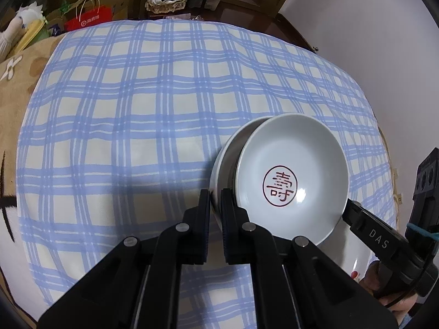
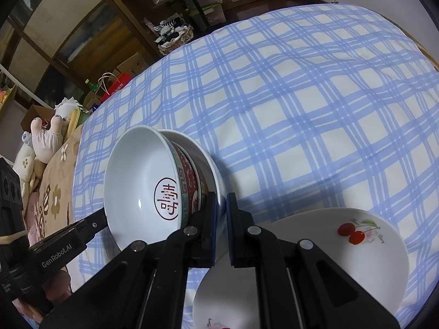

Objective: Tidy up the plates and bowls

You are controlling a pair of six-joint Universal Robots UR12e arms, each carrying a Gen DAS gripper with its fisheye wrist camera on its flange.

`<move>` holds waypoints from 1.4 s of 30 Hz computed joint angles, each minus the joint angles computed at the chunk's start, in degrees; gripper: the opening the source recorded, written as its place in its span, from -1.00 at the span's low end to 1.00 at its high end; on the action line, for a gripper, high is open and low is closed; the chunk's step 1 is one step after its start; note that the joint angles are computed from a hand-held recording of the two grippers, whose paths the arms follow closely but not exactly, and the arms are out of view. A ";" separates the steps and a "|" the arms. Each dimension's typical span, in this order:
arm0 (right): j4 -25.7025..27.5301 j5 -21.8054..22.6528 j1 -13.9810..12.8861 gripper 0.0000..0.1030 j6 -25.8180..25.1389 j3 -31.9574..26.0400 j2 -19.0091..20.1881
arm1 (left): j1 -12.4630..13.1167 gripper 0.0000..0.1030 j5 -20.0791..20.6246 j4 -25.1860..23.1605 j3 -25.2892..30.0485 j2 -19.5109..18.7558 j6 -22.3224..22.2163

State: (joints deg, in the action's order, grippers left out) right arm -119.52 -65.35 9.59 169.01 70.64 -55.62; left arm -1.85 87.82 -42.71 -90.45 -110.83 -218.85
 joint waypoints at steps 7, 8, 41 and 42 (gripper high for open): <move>2.39 0.36 0.10 -0.81 -0.20 -0.99 0.43 | 0.48 -0.87 -0.89 0.06 -0.58 0.39 1.02; 2.64 0.27 0.12 -0.81 -0.18 -1.15 0.49 | 0.59 -0.86 -1.46 0.30 -0.78 0.51 0.67; 4.70 0.40 0.21 -0.81 1.70 -2.31 0.93 | -0.11 -0.87 0.98 -1.63 0.32 0.13 1.89; 4.56 0.19 0.24 -0.81 1.63 -2.32 0.91 | -0.41 -0.87 2.00 -2.54 0.90 -0.11 2.42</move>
State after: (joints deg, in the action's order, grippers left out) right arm -114.96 -65.16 9.83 170.64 68.32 -54.71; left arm -2.25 89.82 -45.25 -89.55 -110.94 -216.43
